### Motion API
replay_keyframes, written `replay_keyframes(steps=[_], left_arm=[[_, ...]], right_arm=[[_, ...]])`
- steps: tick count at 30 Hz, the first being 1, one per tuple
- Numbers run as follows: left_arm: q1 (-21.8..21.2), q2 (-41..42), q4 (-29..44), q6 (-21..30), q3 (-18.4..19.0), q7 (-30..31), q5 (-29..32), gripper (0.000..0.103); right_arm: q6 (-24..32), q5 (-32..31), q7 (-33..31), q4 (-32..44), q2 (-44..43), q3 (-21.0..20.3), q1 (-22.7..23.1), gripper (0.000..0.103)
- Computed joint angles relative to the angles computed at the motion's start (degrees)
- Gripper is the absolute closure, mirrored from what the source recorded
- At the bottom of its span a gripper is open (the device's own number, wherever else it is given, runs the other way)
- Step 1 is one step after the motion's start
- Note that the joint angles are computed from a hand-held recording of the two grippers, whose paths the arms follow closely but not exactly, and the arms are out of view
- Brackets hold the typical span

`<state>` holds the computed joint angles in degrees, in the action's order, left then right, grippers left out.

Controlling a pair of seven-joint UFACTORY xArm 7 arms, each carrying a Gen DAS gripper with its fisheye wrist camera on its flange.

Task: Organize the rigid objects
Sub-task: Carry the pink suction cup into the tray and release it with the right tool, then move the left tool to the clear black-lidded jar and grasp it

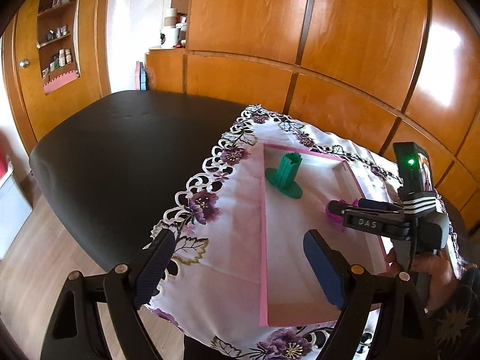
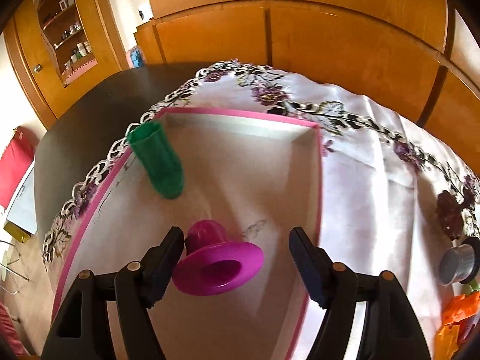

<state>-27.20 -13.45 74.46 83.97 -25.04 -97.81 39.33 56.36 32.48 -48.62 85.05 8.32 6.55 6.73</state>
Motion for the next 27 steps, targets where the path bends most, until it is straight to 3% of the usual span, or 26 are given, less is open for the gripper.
replay_keyframes(steps=[4, 17, 22, 24, 27], left_arm=[[-0.2, 0.9, 0.8, 0.2, 0.0, 0.4, 0.2, 0.015], [-1.8, 4.9, 4.2, -0.6, 1.6, 3.5, 1.6, 0.015], [-3.3, 7.8, 6.8, -1.6, 2.9, 5.6, 2.9, 0.015], [-4.0, 9.3, 8.4, -1.6, 3.3, 6.6, 3.7, 0.015], [-5.2, 11.4, 10.6, -2.1, 4.3, 8.4, 5.1, 0.015]], right_arm=[[1.7, 5.7, -2.2, -0.7, -1.9, -0.5, -1.8, 0.024], [-1.7, 9.5, -8.6, -4.7, -8.7, -5.2, -4.0, 0.024], [-15.0, 10.2, -10.4, -7.7, -11.1, -6.6, -4.9, 0.024], [-21.1, 4.9, -6.0, -8.2, -10.8, -6.6, -5.2, 0.024], [-20.3, 1.1, -2.5, -5.2, -8.7, -7.6, -6.3, 0.024]])
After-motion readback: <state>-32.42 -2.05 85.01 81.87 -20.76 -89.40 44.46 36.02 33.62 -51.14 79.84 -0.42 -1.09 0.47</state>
